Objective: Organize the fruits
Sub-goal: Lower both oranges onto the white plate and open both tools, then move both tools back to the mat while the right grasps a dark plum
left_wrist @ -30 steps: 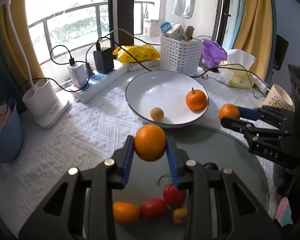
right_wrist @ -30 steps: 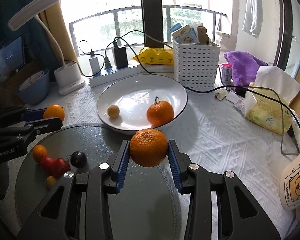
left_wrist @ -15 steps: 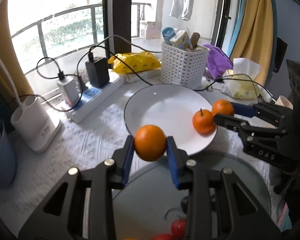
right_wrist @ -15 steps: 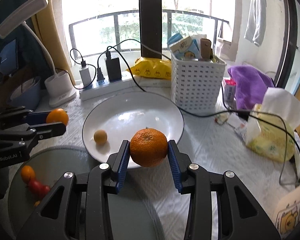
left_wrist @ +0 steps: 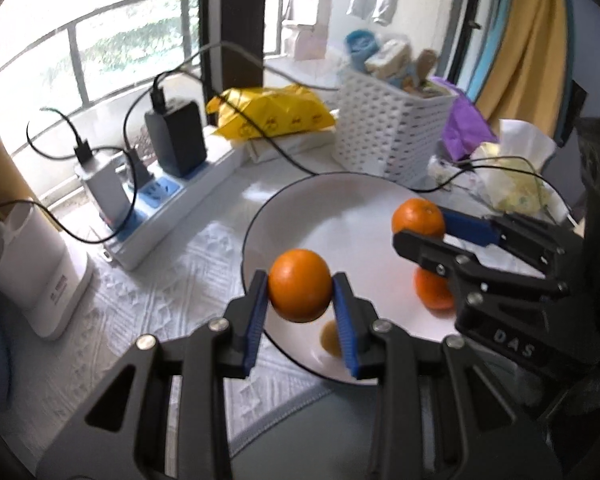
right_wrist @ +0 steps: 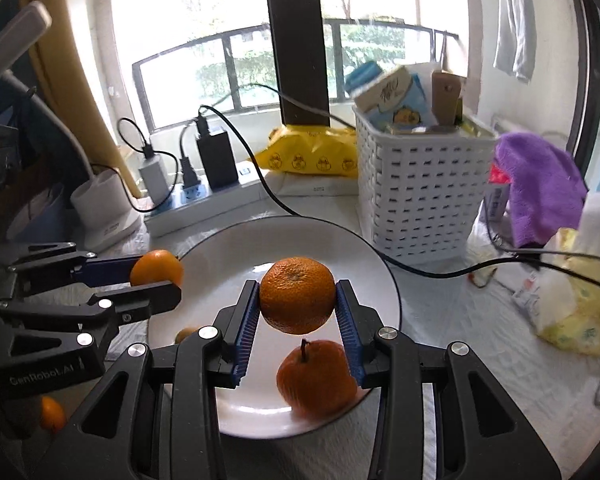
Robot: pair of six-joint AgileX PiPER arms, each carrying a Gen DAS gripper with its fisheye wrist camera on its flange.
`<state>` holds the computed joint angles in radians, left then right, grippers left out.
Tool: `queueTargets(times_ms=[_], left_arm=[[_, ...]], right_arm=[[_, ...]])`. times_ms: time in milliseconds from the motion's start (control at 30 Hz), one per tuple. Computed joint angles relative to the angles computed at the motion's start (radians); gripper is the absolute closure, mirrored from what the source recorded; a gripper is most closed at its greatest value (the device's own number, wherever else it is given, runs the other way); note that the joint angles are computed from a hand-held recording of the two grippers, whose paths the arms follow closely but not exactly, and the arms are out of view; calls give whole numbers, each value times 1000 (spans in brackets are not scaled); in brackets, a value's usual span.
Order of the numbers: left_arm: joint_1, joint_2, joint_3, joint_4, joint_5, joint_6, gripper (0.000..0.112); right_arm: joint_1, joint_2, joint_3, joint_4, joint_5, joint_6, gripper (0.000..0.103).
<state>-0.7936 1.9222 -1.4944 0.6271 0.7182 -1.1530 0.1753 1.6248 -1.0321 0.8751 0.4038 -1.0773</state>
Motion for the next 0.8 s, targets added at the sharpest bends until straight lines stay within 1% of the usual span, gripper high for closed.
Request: queueTargets(times_ms=[133,300,367,433,467,600,667,800], left_arm=[[43,9,4,-71,-51,38,79],[56,0,20,-80,-78,32,78],[53,-6,25,-73,-76,28,78],[49,-16,31,-64,-69,18,78],[46,-24,36,-57,-65,11,78],[29,-77,72,-30,-47,-32,78],[5,-119,108,16,-38,-75,78],[-63,-208,178,114,3,-171,78]], right_arm=[[3,26,-13,-46,-8,44,62],[7,28,-13,-55,-16,55,62],[10,22,-8,-52,-26,50,59],[8,12,-2,-26,-31,24,44],[8,5,2,-19,-35,20,43],[5,-33,22,-39,-41,50,43],[5,-67,36,-81,-36,98,43],[21,-157,83,-146,-33,175,43]])
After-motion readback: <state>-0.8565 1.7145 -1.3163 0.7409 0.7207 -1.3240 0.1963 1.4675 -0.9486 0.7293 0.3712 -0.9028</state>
